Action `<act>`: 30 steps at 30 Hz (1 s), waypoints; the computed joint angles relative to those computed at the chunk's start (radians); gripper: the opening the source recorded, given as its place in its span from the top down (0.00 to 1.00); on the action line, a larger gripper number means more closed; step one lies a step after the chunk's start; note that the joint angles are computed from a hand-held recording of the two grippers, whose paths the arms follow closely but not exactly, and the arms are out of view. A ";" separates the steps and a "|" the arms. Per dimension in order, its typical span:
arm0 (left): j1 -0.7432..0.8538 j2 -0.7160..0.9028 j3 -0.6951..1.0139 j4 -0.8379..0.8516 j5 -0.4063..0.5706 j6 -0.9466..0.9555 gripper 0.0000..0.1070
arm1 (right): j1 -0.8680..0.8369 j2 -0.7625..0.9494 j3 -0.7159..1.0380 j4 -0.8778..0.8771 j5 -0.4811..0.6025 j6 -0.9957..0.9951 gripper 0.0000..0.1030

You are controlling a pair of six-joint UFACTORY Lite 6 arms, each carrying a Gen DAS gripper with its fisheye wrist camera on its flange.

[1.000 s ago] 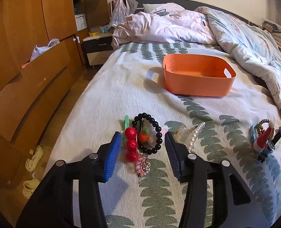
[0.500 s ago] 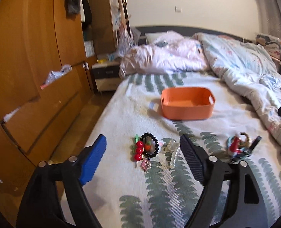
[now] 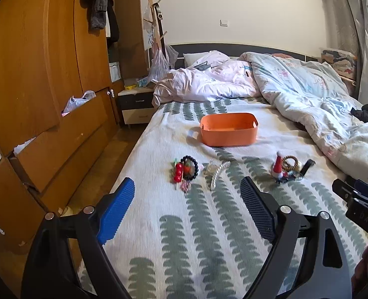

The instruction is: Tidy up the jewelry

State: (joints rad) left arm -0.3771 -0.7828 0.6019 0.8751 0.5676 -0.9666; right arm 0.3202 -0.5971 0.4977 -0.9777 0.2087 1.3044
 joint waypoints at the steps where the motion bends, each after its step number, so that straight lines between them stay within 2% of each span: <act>1: 0.005 -0.015 -0.011 -0.014 0.000 0.015 0.20 | 0.010 -0.012 -0.015 -0.025 0.003 0.030 0.22; 5: 0.032 -0.081 -0.070 -0.042 -0.008 0.046 0.20 | 0.063 -0.023 -0.060 -0.224 0.039 0.242 0.22; 8: 0.092 -0.081 -0.090 -0.155 -0.062 0.170 0.13 | 0.077 0.005 -0.065 -0.302 0.055 0.311 0.22; 11: 0.130 -0.055 -0.106 -0.249 -0.104 0.248 0.11 | 0.070 0.041 -0.077 -0.390 0.036 0.398 0.21; 16: 0.054 -0.002 -0.130 -0.062 -0.052 0.047 0.09 | 0.074 0.098 -0.078 -0.498 0.038 0.494 0.21; 22: 0.079 0.039 -0.139 -0.168 -0.100 0.159 0.09 | 0.100 0.110 -0.090 -0.551 0.055 0.547 0.21; 27: 0.017 0.014 -0.156 -0.016 -0.053 0.006 0.09 | 0.117 0.096 -0.095 -0.545 0.081 0.535 0.21; 30: 0.013 0.006 -0.150 -0.020 -0.051 0.012 0.09 | 0.103 0.089 -0.095 -0.526 0.073 0.513 0.21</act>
